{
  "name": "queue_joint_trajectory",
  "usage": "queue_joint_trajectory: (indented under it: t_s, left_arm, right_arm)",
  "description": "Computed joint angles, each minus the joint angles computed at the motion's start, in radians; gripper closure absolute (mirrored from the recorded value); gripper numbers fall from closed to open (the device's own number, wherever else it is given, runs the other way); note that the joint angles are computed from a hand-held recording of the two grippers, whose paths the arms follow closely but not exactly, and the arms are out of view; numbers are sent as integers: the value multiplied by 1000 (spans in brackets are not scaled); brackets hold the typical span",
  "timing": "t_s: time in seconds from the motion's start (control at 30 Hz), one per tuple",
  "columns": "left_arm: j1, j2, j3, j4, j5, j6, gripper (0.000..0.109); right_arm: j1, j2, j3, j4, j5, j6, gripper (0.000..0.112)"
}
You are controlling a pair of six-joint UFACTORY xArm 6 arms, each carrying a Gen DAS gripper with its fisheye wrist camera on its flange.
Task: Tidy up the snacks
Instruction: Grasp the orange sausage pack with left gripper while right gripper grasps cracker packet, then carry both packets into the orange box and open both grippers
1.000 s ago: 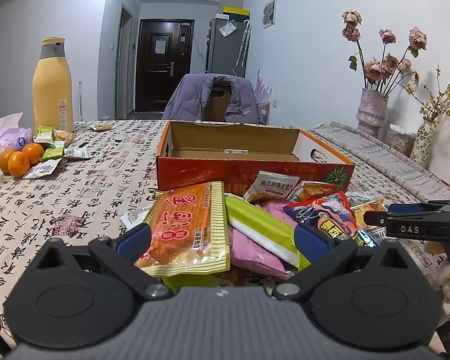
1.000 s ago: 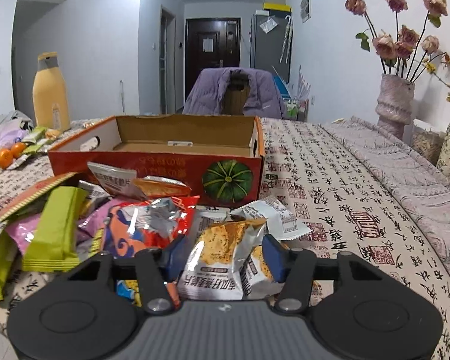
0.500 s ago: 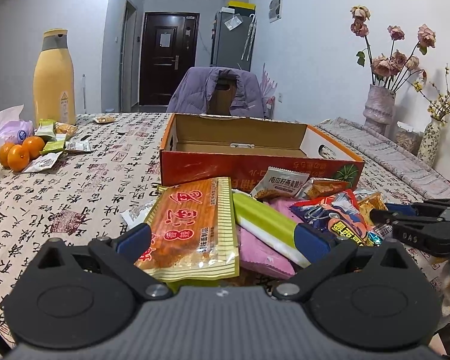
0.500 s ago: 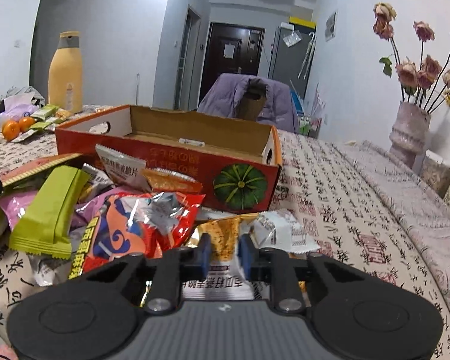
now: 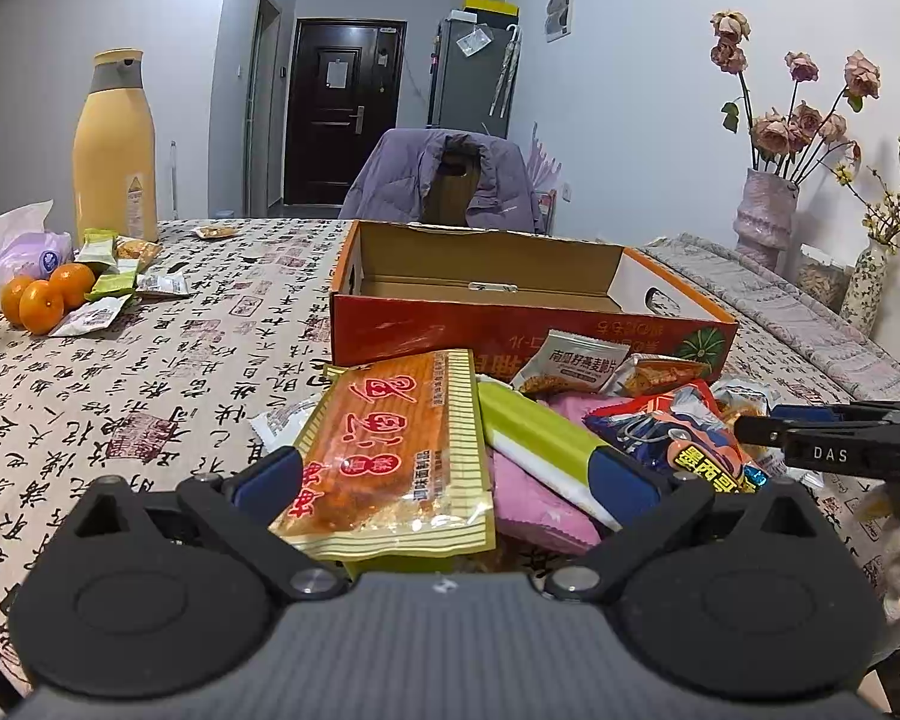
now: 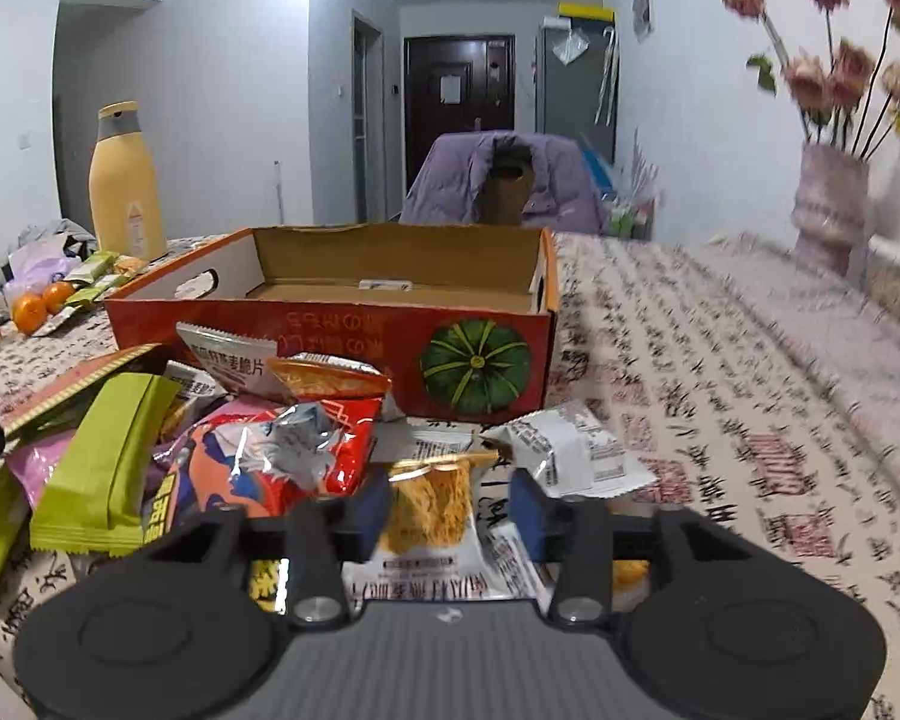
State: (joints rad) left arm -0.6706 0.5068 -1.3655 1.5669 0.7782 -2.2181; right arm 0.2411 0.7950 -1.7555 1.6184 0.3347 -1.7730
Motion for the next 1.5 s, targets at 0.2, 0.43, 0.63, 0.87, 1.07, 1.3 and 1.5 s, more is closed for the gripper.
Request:
queue_joint_trajectory:
  t_s: [0.2,0.43,0.63,0.87,1.07,1.3,1.5]
  left_arm:
    - [-1,-3,2,-8,6,1,6]
    - [2,-6,6,-13,6,1,6]
    - [16,-7,4,-30,6,17,6]
    - [81,-5,-24,-89,-81,104,6]
    - [149,44,-95,-278,-157,302,6]
    - [181,87,-141,-420,-213,459,16]
    - [186,71,-118,-400,-238,423,27]
  right_arm:
    - [-2,38,-46,-215,44,186,58]
    - [8,34,-29,-186,23,146,69]
    - [4,-15,13,75,6,-76,69]
    - [-9,-62,47,306,29,-256,69]
    - [-5,-78,68,348,40,-293,69]
    - [0,-74,71,344,36,-278,69]
    - [2,-79,79,355,35,-283,68]
